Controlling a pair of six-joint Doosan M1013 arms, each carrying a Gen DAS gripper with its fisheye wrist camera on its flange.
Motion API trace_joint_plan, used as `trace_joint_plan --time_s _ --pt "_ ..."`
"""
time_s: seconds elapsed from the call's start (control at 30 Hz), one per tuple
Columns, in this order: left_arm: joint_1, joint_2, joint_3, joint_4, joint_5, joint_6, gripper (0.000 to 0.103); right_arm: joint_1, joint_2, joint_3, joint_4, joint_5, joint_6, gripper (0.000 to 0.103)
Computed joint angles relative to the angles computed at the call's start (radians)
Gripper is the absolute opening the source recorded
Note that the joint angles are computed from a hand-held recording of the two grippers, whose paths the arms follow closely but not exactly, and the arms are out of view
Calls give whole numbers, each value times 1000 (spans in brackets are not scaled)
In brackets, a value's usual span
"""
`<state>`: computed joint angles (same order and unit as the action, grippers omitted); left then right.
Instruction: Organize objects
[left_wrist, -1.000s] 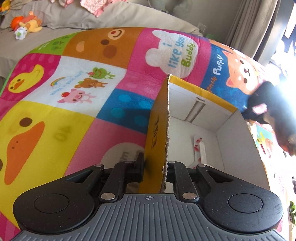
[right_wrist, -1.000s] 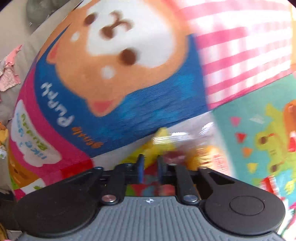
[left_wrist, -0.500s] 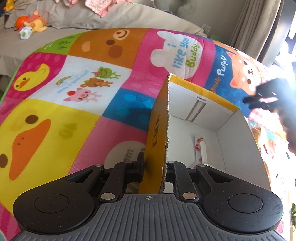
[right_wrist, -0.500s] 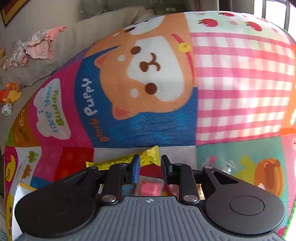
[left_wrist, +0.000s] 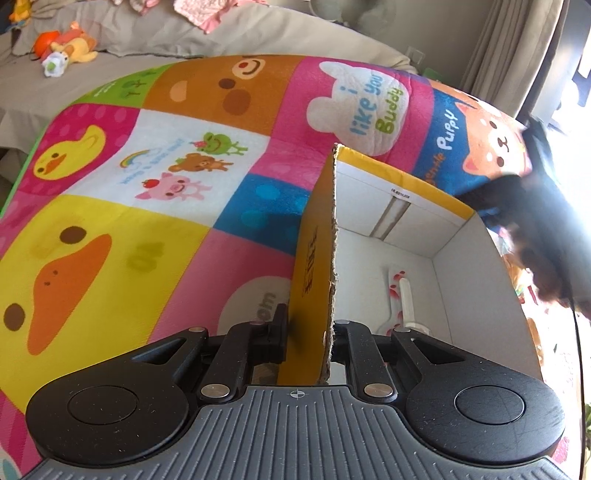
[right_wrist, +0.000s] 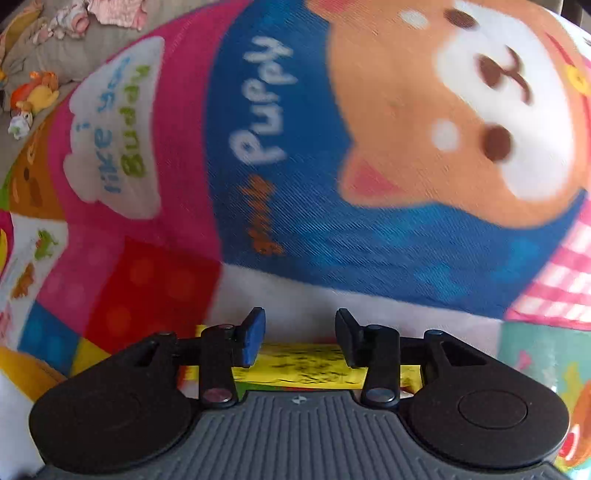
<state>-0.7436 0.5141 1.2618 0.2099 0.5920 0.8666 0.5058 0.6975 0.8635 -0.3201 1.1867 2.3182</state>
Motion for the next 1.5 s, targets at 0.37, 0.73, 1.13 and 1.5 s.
trace_joint_plan --time_s 0.37,0.73,1.13,1.5 --pt "-10 22 -28 40 25 -23 14 28 -243 367 27 -96 12 41" --pt "-36 57 -76 21 31 52 14 152 -475 637 -198 -326 351 73" --pt "-45 41 -34 80 -42 15 14 146 -572 862 -406 -282 936 74" --pt "-54 21 36 248 -190 -86 14 360 -544 844 -657 -162 1021 74"
